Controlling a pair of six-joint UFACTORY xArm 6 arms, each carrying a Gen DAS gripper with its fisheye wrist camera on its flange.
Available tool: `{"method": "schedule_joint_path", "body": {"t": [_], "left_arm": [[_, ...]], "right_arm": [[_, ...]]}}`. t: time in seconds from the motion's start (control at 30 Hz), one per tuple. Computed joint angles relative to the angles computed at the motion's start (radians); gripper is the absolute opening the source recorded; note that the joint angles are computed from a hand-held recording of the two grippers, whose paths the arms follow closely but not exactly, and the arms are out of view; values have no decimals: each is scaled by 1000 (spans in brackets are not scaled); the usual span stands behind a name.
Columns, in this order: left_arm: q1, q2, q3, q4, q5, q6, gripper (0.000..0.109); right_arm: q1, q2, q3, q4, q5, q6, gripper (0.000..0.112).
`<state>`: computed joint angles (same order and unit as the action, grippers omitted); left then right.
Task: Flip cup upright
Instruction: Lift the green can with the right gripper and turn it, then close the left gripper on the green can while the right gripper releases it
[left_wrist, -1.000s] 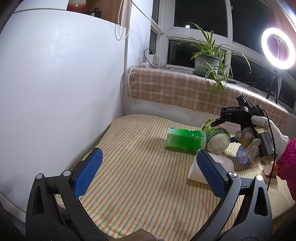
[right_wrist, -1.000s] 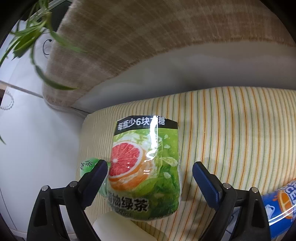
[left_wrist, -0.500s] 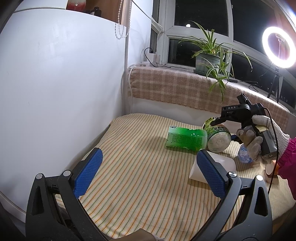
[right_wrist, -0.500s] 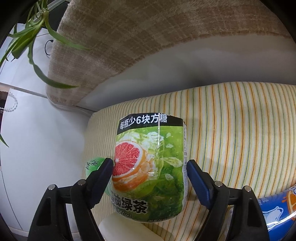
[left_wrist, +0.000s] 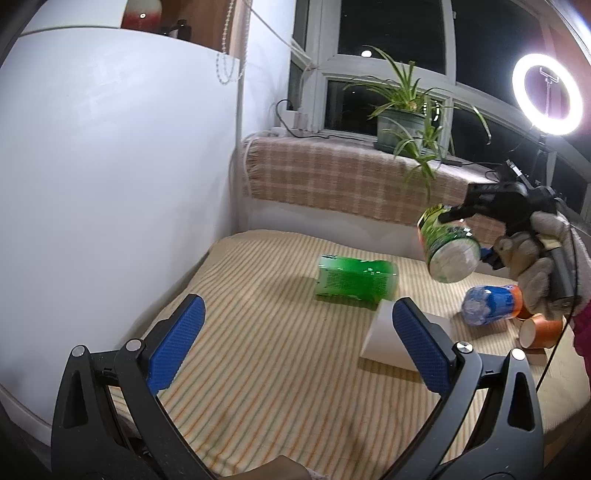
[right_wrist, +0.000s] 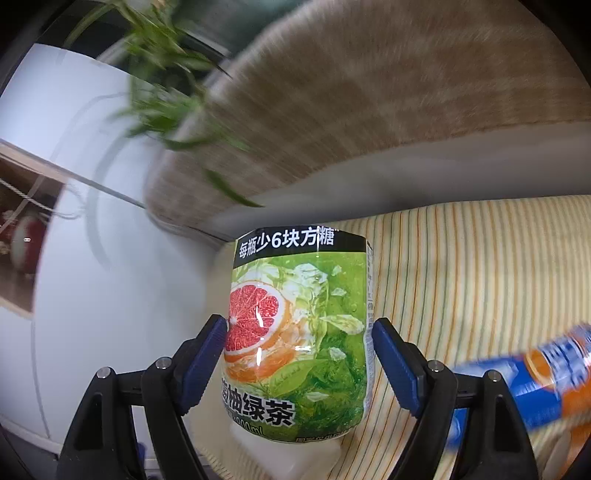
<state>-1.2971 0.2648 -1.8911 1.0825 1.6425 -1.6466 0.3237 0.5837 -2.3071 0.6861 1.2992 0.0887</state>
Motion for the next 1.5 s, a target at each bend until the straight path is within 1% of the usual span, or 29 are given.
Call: {"method": "schedule_joint_path", "body": {"t": [0.17,0.2,0.33,0.37,0.43,0.53,0.6,0.73,0.9,1.1,1.3,1.43,1.5], "left_arm": [[16,19,-25,-11,-82,22,103],[20,27,-35,-15,-97,27,103],[32,66,-81,-31,-155,48,103],[36,74,-91,-39,-171,52,103],[46,89,-108,-61,-210,60,103],[60,111,-133,-96,-257,65,103],[68,120,-141,-120,-283,64,103],[72,146,-174,-151,-301,78,103],[76,166,-200,-178,-318,95,103],[80,196,-243,-202,-318,121,103],[84,201,-249,-219,-331,133,103],[87,202,-250,-229,-342,136,103],[91,201,-248,-237,-349,138,103]], "right_arm": [[-35,-246,304,51,-59,-97,83],[-56,-304,371,58,-56,-125,83],[-87,-468,575,61,-74,-163,83],[-115,-517,639,74,-67,-184,83],[-133,-578,726,87,-72,-193,83],[-176,-673,843,95,-51,-224,83],[-184,-716,904,84,-53,-234,83],[-183,-771,995,52,-66,-249,83],[-160,-800,1063,-7,-99,-240,83],[-143,-797,1085,-57,-120,-225,83],[-142,-805,1096,-80,-133,-228,85],[-142,-815,1100,-93,-143,-231,94],[-148,-822,1104,-89,-145,-239,96]]}}
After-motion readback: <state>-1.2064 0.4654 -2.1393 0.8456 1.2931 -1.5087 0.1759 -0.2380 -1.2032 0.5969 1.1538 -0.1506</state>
